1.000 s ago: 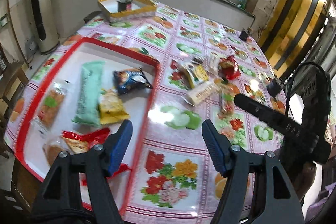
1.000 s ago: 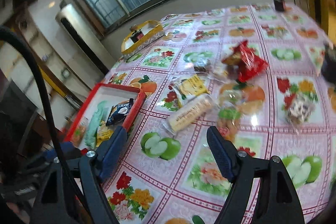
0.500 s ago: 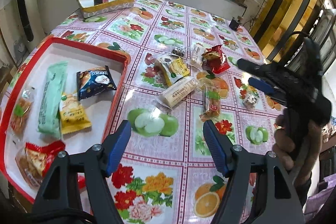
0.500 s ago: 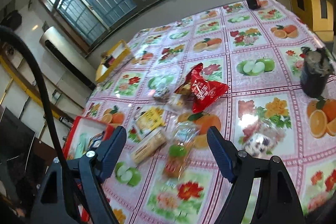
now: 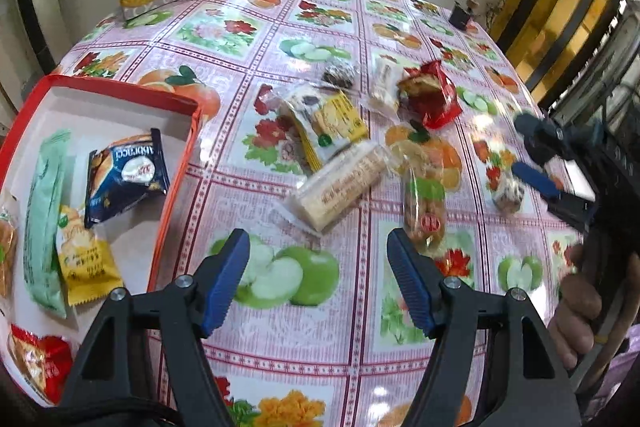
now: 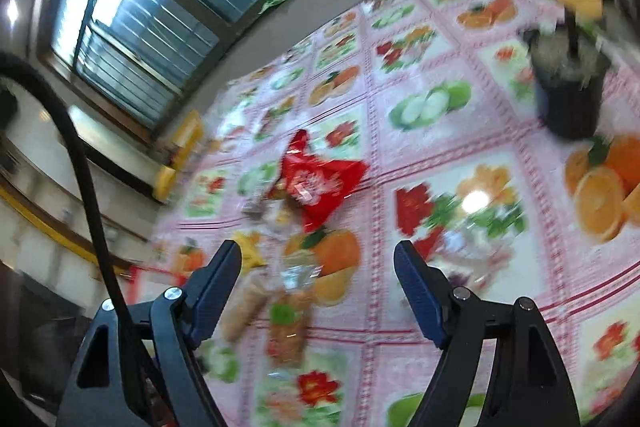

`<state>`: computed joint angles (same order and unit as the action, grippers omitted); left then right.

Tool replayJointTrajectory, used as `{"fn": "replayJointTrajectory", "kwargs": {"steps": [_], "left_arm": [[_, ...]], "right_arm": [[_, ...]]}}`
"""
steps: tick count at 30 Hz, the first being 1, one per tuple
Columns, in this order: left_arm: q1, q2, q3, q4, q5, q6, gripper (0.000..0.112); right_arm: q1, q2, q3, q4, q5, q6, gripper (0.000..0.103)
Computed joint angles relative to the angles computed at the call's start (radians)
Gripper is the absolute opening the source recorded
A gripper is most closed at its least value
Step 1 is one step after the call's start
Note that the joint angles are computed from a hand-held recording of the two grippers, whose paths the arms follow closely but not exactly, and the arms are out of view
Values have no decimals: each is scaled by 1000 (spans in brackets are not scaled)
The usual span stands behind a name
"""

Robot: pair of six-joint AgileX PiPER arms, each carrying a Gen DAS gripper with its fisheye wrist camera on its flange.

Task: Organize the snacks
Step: 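Grasp another dough-twist bag with left tool while right tool grasps clear cookie-bar bag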

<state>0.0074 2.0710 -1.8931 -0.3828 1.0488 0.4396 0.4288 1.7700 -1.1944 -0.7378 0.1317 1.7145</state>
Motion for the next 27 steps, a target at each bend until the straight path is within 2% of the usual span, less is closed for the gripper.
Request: {"fn": "replayJointTrajectory", "kwargs": {"steps": [1,2,3,4,8,10,12,15,18,20,23,24,25,27], "left_arm": [[2,8,-13,-1,5,-10,72],[4,21,-36,-4,14,-24,72],[3,28,-47,-3,17,-31,72],[-5,37,-64,11,23,-40,72],[-28,42,-66,30,19,-42,72],[-40,30,-40,17,10,-25,72],[-57,3,22,-1,-34,5,72],[-98,-19,83,13,-74,38,72],[-127,9,63,38,-71,5,72],[-140,39,30,28,-64,-30,72],[-182,74,-7,65,-76,-68,70],[-193,87,-24,72,-68,-77,57],[-209,100,-41,95,-62,-93,54],[-245,90,-20,176,-116,-121,46]], "right_arm": [[13,-7,-1,-82,49,86,72],[30,-21,-5,-139,135,140,72],[43,-32,-1,-188,180,197,72],[41,-50,23,-218,191,247,72],[46,-48,18,-92,314,195,70],[61,-39,1,-47,377,169,56],[73,-21,-27,-1,417,107,51],[93,5,-67,42,474,46,50],[103,29,-119,62,558,19,51],[108,17,-99,44,574,58,51],[86,34,-113,104,532,-18,52],[83,45,-126,124,524,-41,52],[84,54,-140,129,529,-53,52],[85,70,-163,137,539,-77,53]]}}
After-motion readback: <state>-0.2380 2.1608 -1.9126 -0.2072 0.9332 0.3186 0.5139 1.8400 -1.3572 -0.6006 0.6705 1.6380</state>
